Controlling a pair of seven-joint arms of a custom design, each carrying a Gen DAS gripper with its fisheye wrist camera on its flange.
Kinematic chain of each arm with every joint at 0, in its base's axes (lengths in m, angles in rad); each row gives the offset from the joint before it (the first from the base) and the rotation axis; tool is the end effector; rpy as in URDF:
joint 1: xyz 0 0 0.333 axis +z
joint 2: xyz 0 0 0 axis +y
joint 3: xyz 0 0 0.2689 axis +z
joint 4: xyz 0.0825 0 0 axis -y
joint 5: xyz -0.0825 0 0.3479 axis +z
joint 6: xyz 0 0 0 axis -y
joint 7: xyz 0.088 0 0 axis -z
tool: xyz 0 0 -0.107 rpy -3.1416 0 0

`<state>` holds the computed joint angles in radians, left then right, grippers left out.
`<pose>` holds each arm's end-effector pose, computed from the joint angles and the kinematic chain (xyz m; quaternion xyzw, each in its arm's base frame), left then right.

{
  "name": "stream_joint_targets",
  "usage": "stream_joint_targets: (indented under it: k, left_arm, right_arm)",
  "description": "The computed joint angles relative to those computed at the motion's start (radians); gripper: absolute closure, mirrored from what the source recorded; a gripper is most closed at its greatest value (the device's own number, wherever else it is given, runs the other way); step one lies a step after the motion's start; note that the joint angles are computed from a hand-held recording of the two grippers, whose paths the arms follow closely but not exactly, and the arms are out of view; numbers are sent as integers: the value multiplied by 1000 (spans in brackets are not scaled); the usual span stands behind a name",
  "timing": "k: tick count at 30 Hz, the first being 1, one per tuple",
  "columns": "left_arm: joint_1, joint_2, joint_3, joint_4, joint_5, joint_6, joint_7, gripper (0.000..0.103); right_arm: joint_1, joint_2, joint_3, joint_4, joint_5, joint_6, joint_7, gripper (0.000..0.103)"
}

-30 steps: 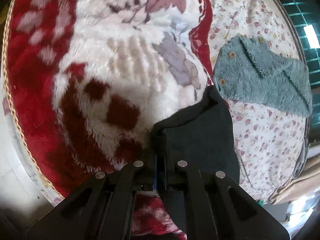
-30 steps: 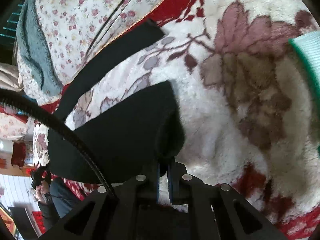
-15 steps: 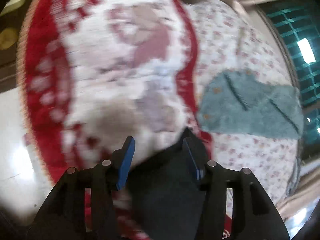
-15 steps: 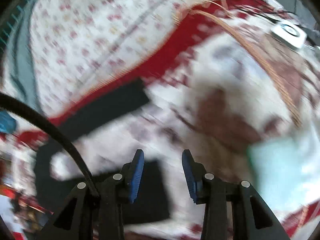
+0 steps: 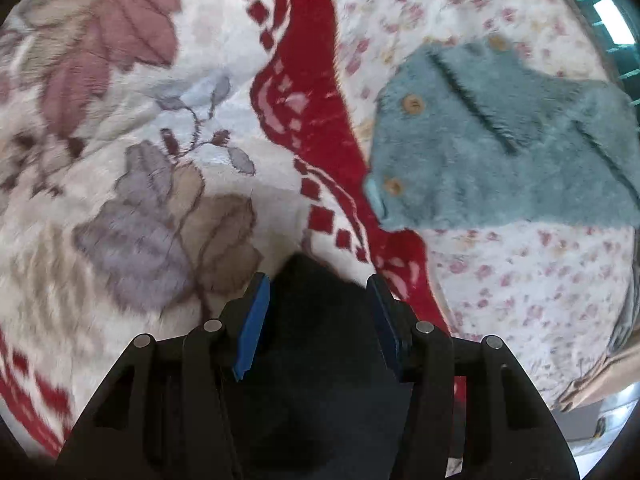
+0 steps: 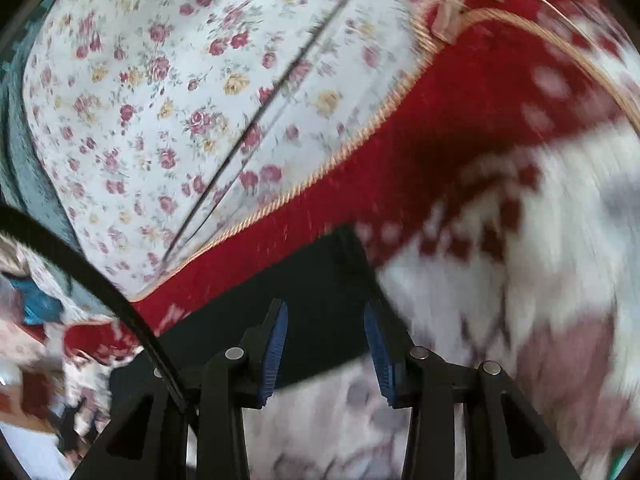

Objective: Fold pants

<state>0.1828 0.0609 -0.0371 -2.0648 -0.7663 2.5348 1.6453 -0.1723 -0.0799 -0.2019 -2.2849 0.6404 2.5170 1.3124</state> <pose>0.5524 0.0892 0.4174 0.8400 -0.4301 0.3300 0.0233 0.4684 -0.1903 0.3908 -0.4547 0.8485 -0.0257 0.2696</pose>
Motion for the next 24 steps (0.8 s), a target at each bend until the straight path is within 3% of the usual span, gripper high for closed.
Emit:
stream_joint_targets:
  k: [2, 5, 8, 12, 17, 24]
  left_arm:
    - [5, 57, 2, 73, 15, -45, -14, 53]
    - [3, 92, -8, 127, 77, -39, -1, 53]
    - [13, 139, -22, 196, 80, -69, 42, 53]
    - [47, 189, -39, 264, 3, -132, 73, 53]
    - [57, 209, -40, 289, 27, -157, 71, 53]
    - [94, 252, -39, 348, 37, -276, 118, 53]
  right_arm:
    - [-12, 124, -1, 132, -56, -73, -22, 65]
    - [-51, 280, 27, 300, -144, -177, 6, 65]
    - [-100, 351, 73, 375, -107, -201, -19, 65]
    - [-140, 377, 116, 405, -55, -235, -76, 78]
    - [-124, 366, 112, 384, -126, -207, -52, 98]
    - [-117, 328, 116, 334, -129, -140, -67, 99]
